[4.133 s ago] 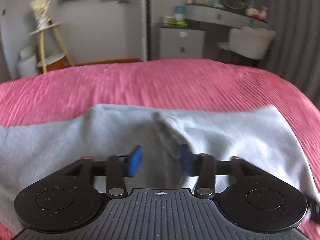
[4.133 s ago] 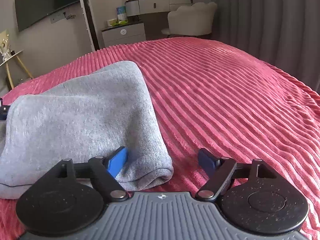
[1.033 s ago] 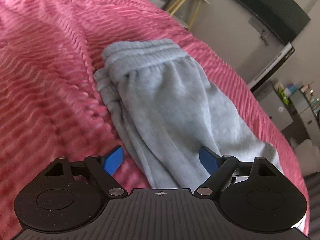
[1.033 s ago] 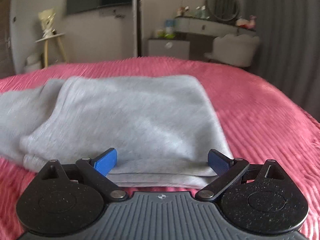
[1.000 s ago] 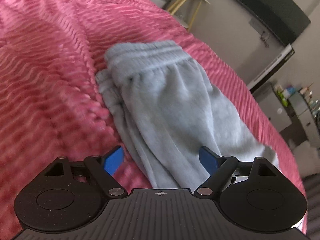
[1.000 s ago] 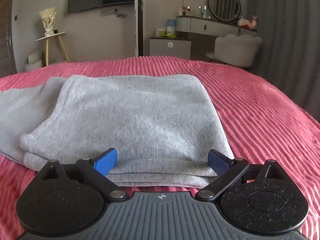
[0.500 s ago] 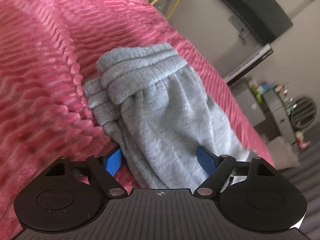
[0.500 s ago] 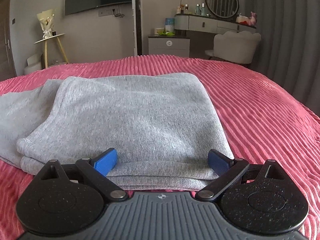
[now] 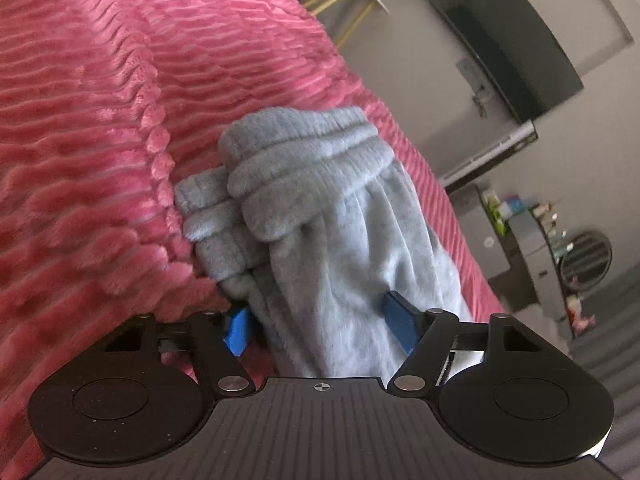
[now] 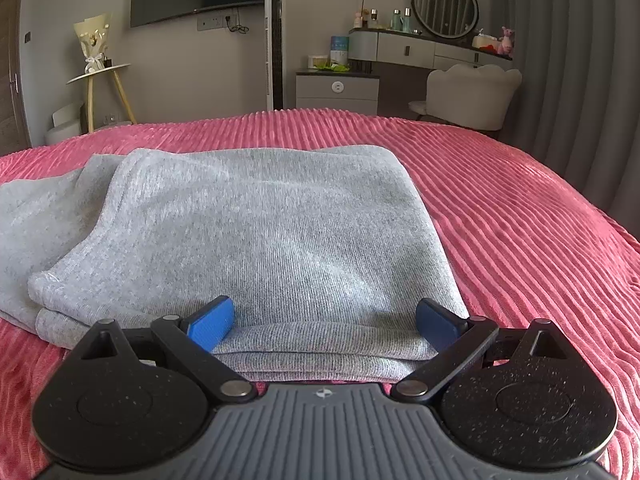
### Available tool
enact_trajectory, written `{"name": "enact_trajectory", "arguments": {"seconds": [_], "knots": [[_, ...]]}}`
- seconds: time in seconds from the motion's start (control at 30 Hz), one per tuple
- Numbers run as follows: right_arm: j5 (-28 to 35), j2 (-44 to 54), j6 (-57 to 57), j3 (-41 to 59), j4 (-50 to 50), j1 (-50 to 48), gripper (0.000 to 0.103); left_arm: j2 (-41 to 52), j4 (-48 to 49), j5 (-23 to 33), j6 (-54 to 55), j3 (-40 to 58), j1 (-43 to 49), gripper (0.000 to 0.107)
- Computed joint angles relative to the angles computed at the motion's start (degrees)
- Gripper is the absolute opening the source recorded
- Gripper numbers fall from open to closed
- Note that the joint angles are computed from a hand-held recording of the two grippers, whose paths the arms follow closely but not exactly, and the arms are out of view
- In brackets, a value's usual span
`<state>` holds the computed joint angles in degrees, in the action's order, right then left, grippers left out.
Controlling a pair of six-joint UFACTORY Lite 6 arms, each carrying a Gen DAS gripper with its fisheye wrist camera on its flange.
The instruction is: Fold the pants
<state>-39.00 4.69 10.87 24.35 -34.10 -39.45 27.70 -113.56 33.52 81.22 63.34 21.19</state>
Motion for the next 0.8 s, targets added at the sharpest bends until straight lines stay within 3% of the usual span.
{"name": "enact_trajectory", "arguments": {"seconds": [0.2, 0.23, 0.27, 0.37, 0.47, 0.67, 0.8], "knots": [[-0.1, 0.2, -0.4, 0.1, 0.6, 0.2, 0.097, 5.4, -0.6, 1.7, -3.3, 5.7, 0.1, 0.077], [-0.1, 0.2, -0.5, 0.1, 0.6, 0.2, 0.097, 5.6, 0.5, 1.6, -4.9, 6.2, 0.3, 0.065], [0.0, 0.2, -0.6, 0.1, 0.7, 0.3, 0.097, 6.0, 2.5, 1.6, -6.8, 7.0, 0.8, 0.046], [0.1, 0.1, -0.8, 0.1, 1.0, 0.4, 0.097, 5.4, 4.2, 3.9, -7.7, 6.4, 2.3, 0.028], [0.5, -0.5, -1.6, -0.1, 2.4, 1.2, 0.097, 2.5, 3.8, 5.0, -6.2, 5.2, 2.3, 0.022], [0.9, -2.1, 0.0, -0.4, 1.2, 0.9, 0.097, -6.8, 7.5, 0.6, -6.9, 5.9, -2.2, 0.020], [-0.3, -4.5, 4.0, -1.3, -1.1, -1.8, 0.097, -14.7, 7.0, -4.1, -4.1, 6.5, -10.1, 0.020]]}}
